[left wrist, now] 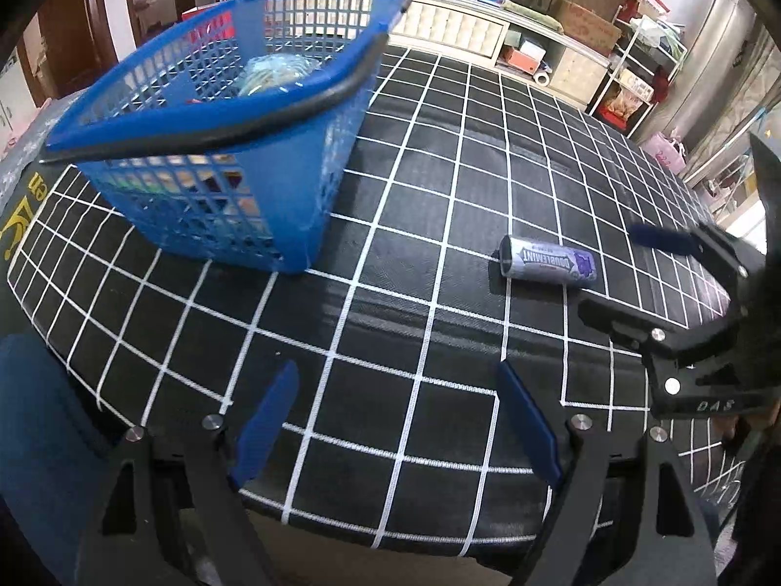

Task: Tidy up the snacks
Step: 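Move the open right tool toward the purple gum pack, then grasp the purple Doublemint gum pack with the right tool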

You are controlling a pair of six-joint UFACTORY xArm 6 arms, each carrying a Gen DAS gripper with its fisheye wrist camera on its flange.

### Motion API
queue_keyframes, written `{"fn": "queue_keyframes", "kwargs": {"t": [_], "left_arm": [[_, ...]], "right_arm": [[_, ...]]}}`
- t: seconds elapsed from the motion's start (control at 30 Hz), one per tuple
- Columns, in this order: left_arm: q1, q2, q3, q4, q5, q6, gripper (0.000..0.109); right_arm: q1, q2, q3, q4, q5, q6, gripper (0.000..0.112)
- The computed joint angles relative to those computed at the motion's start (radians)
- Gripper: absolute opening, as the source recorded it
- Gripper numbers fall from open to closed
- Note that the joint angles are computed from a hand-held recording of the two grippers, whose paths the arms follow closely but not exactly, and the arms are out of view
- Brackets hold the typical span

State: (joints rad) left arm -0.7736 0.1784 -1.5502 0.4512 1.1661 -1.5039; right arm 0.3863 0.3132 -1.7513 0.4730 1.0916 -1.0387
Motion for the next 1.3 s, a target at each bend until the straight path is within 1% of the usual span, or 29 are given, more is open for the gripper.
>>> {"fn": "queue_keyframes", "kwargs": {"t": [0.07, 0.13, 0.2, 0.27, 0.33, 0.4, 0.43, 0.5, 0.6, 0.63, 0.67, 0.77, 0.83, 0.9, 0.93, 1.07, 1.13, 1.27, 1.3], "left_arm": [[0.004, 0.021, -0.018, 0.0, -0.004, 0.011, 0.082], [0.006, 0.041, -0.043, 0.004, 0.014, 0.004, 0.082], [0.007, 0.059, -0.063, 0.008, 0.024, -0.009, 0.082], [0.01, 0.089, -0.095, -0.006, 0.027, 0.02, 0.082], [0.01, 0.114, -0.121, -0.013, 0.035, 0.045, 0.082], [0.009, 0.129, -0.135, -0.013, 0.037, 0.052, 0.082], [0.009, 0.137, -0.143, -0.019, 0.04, 0.058, 0.082], [0.014, 0.143, -0.147, -0.03, 0.037, 0.064, 0.082], [0.02, 0.153, -0.153, -0.044, 0.023, 0.084, 0.082], [0.024, 0.16, -0.162, -0.045, 0.024, 0.09, 0.082], [0.024, 0.165, -0.17, -0.043, 0.029, 0.093, 0.082], [0.021, 0.169, -0.184, -0.032, 0.04, 0.091, 0.082], [0.014, 0.172, -0.194, -0.028, 0.052, 0.093, 0.082], [0.007, 0.17, -0.199, -0.023, 0.062, 0.097, 0.082], [0.005, 0.169, -0.201, -0.021, 0.066, 0.098, 0.082], [-0.008, 0.143, -0.188, 0.004, 0.058, 0.083, 0.082], [-0.024, 0.132, -0.194, 0.025, 0.076, 0.081, 0.082], [-0.048, 0.095, -0.181, 0.068, 0.079, 0.068, 0.082], [-0.055, 0.089, -0.182, 0.079, 0.087, 0.065, 0.082]], "right_arm": [[-0.012, 0.082, -0.114, 0.016, 0.102, -0.038, 0.095], [-0.018, 0.145, -0.2, 0.022, 0.173, -0.059, 0.094], [-0.018, 0.19, -0.257, 0.02, 0.206, -0.076, 0.088], [-0.025, 0.239, -0.325, 0.032, 0.257, -0.077, 0.079], [-0.025, 0.26, -0.349, 0.037, 0.28, -0.103, 0.075], [-0.015, 0.271, -0.356, 0.015, 0.273, -0.126, 0.072], [-0.012, 0.271, -0.353, 0.004, 0.273, -0.142, 0.065], [-0.008, 0.284, -0.368, -0.002, 0.287, -0.155, 0.063], [-0.014, 0.324, -0.433, 0.007, 0.337, -0.165, 0.062], [-0.016, 0.34, -0.458, 0.008, 0.352, -0.172, 0.059], [-0.017, 0.348, -0.473, 0.008, 0.361, -0.176, 0.051], [-0.024, 0.372, -0.511, 0.024, 0.376, -0.164, 0.044], [-0.029, 0.339, -0.451, 0.042, 0.345, -0.178, 0.041], [-0.026, 0.285, -0.359, 0.043, 0.288, -0.191, 0.039], [-0.028, 0.265, -0.329, 0.048, 0.279, -0.188, 0.039], [-0.036, 0.139, -0.155, 0.056, 0.203, -0.183, 0.036], [-0.044, 0.08, -0.089, 0.065, 0.177, -0.171, 0.036], [-0.047, -0.025, 0.015, 0.076, 0.112, -0.165, 0.035], [-0.048, -0.047, 0.029, 0.078, 0.109, -0.158, 0.035]]}}
